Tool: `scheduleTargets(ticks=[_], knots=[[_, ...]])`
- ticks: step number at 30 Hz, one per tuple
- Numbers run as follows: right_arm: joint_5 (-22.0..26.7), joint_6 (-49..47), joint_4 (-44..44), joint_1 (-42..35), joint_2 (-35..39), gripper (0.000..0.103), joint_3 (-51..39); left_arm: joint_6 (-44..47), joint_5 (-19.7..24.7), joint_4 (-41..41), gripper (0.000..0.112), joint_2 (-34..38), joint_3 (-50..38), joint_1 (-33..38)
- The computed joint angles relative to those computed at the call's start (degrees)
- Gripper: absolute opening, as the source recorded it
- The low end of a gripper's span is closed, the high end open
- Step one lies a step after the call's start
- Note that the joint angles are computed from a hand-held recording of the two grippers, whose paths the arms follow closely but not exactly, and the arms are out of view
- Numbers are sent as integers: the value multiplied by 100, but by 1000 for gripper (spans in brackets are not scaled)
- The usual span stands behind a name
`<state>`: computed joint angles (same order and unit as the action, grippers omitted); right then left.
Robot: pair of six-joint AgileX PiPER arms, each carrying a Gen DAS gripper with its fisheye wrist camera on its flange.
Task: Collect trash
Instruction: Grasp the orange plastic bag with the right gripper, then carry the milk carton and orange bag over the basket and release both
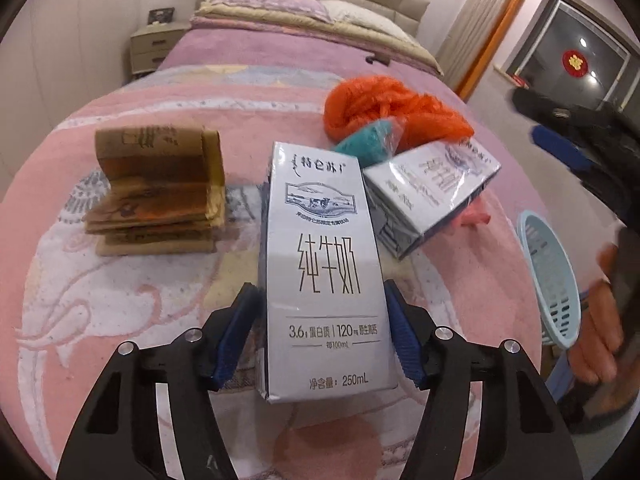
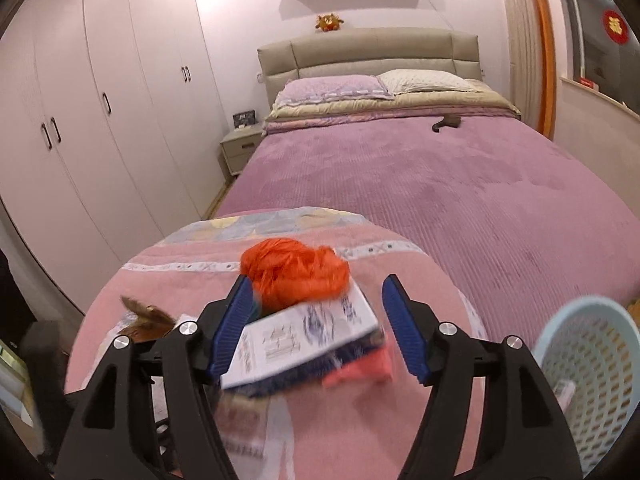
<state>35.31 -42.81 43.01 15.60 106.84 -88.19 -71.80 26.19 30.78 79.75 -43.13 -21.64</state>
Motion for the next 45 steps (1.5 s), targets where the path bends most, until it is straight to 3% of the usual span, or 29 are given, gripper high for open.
scheduleTargets(ticks=[3, 6, 11, 16, 17, 18, 24, 34, 40, 45], knots=[[153, 406, -478, 200, 480, 66, -674, -464, 310, 545, 61, -79, -46, -134], [352, 817, -949, 376, 992, 66, -1360, -237, 327, 481, 61, -4, -100, 43], [1327, 1507, -1648, 610, 2048, 66, -2978, 67, -82, 251, 61, 92, -1, 305], [2426, 2165, -2255, 796, 3076, 65, -4640, 236, -204, 133, 61, 61, 40, 389], [2509, 2152, -2206, 795, 3162, 56, -4734, 178, -206, 187, 61, 30, 82, 367], [2521, 2054, -2058, 763, 3176, 48, -4718, 91, -171, 277, 61, 21, 84, 332], [2062, 1477, -1415, 602, 2677, 25, -3764, -262, -49, 625, 61, -24, 49, 139], [651, -84, 184, 350, 1182, 23, -1565, -1043, 372, 1327, 61, -450, 95, -353], [253, -918, 1084, 83, 365, 23, -578, -1542, 692, 1800, 61, -665, 20, -785], [238, -1438, 1686, -434, -319, 23, 109, -1616, 582, 1978, 61, -654, -232, -968]])
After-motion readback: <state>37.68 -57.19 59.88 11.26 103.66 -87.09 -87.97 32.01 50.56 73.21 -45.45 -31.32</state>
